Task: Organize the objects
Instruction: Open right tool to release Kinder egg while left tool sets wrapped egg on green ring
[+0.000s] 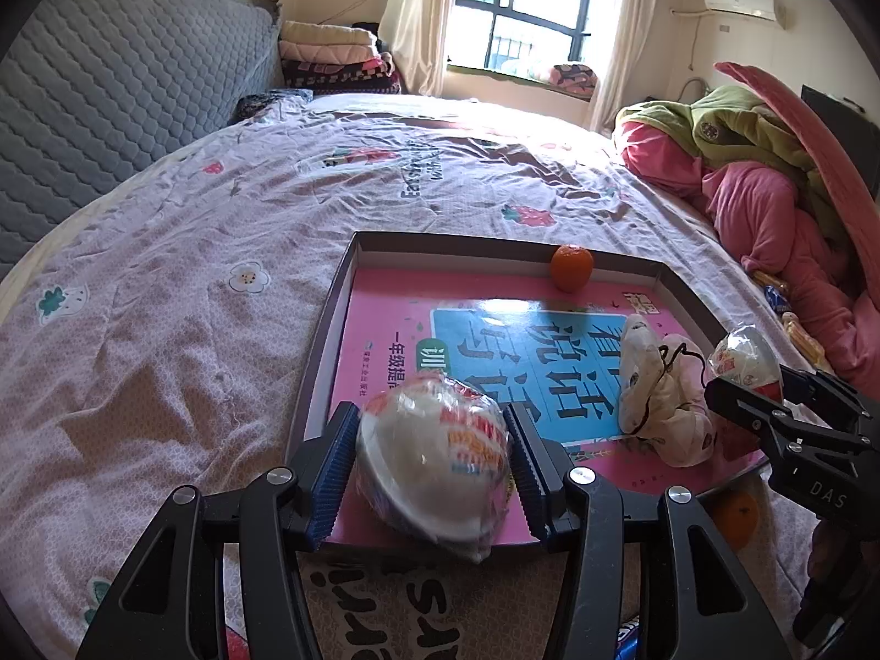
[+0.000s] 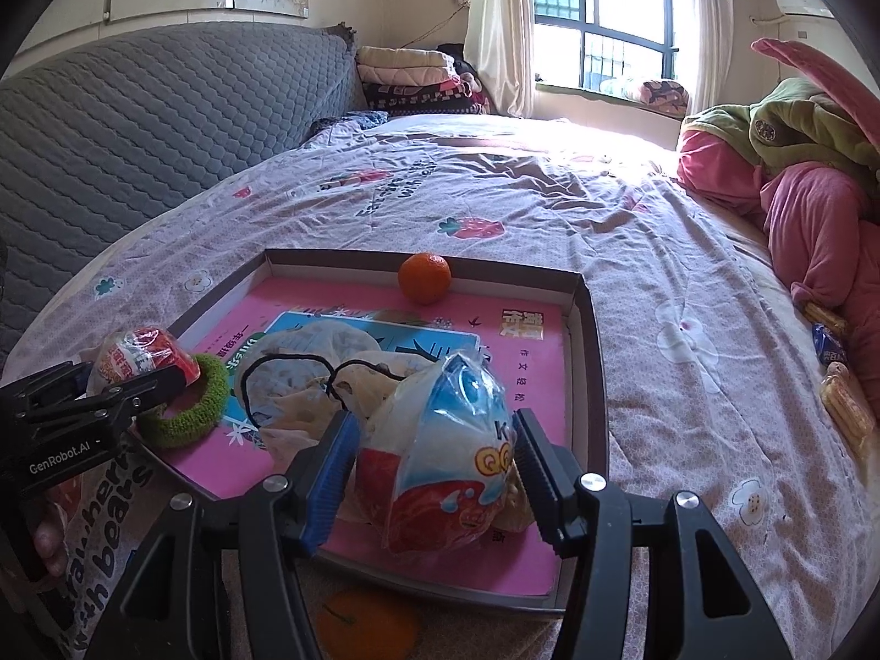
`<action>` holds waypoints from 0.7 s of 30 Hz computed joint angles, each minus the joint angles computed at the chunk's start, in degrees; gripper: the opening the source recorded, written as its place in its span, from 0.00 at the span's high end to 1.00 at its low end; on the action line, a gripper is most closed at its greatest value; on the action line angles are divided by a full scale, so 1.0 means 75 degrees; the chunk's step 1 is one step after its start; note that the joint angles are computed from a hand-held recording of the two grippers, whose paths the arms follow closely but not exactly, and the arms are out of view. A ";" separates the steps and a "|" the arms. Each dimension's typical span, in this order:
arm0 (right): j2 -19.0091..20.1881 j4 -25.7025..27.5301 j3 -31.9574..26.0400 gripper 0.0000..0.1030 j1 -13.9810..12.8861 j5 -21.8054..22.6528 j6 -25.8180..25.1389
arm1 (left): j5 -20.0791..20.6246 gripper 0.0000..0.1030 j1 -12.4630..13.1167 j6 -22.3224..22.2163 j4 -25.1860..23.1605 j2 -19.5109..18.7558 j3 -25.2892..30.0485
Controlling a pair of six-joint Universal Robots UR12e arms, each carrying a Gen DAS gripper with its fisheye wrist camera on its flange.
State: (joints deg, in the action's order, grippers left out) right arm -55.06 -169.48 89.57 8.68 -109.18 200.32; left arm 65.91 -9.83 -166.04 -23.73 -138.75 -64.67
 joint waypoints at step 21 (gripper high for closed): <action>-0.0104 0.0083 0.0115 0.40 -0.0056 -0.0027 0.0269 | -0.0103 0.47 0.0026 -0.0003 0.0034 0.0039 -0.0026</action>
State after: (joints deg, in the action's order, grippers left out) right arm -55.84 -168.85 90.43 8.26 -109.38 202.34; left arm 65.14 -9.64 -166.07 -23.48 -138.45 -64.86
